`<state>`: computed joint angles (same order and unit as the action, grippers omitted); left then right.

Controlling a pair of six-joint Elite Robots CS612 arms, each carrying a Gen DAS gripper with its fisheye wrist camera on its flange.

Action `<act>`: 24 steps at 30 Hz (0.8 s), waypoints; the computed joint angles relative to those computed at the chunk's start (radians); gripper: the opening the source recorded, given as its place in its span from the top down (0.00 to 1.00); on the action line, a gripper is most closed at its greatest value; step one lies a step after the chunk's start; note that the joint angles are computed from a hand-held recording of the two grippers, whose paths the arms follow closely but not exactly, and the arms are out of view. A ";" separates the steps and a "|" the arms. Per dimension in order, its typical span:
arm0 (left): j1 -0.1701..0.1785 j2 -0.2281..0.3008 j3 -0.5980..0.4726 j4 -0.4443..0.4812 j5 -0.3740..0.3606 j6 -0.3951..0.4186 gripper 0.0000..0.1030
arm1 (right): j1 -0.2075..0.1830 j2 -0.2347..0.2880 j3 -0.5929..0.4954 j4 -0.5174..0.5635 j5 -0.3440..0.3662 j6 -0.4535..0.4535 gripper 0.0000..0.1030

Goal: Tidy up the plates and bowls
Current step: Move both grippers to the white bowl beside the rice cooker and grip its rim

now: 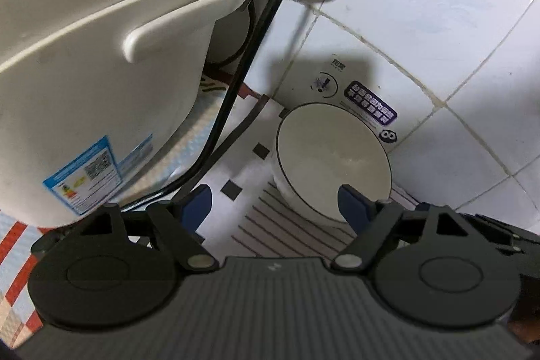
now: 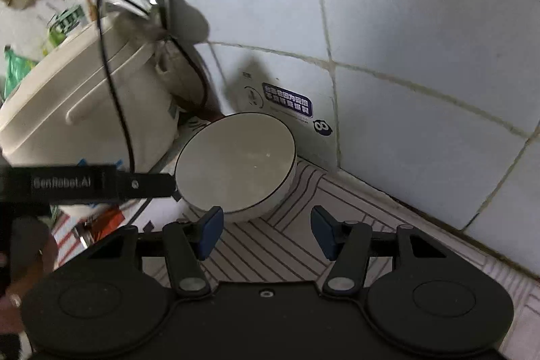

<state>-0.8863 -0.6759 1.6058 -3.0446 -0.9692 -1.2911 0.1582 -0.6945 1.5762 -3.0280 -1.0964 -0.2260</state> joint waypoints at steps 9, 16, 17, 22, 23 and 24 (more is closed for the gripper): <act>0.015 0.033 -0.036 -0.030 0.000 0.047 0.45 | -0.004 0.046 -0.077 0.101 0.048 0.089 0.60; 0.039 0.051 -0.022 -0.151 -0.134 -0.012 0.83 | -0.002 0.063 -0.103 0.139 0.037 0.141 0.81; 0.039 0.051 -0.025 -0.140 -0.139 -0.018 0.83 | -0.003 0.060 -0.103 0.152 0.037 0.141 0.82; 0.022 0.016 -0.016 -0.067 -0.141 0.033 0.84 | 0.005 0.028 -0.069 0.137 0.005 0.111 0.83; 0.018 0.006 -0.011 -0.055 -0.139 0.041 0.84 | 0.005 0.020 -0.061 0.136 0.007 0.111 0.83; 0.014 -0.006 -0.004 -0.046 -0.141 0.047 0.84 | 0.002 0.012 -0.053 0.141 0.017 0.121 0.83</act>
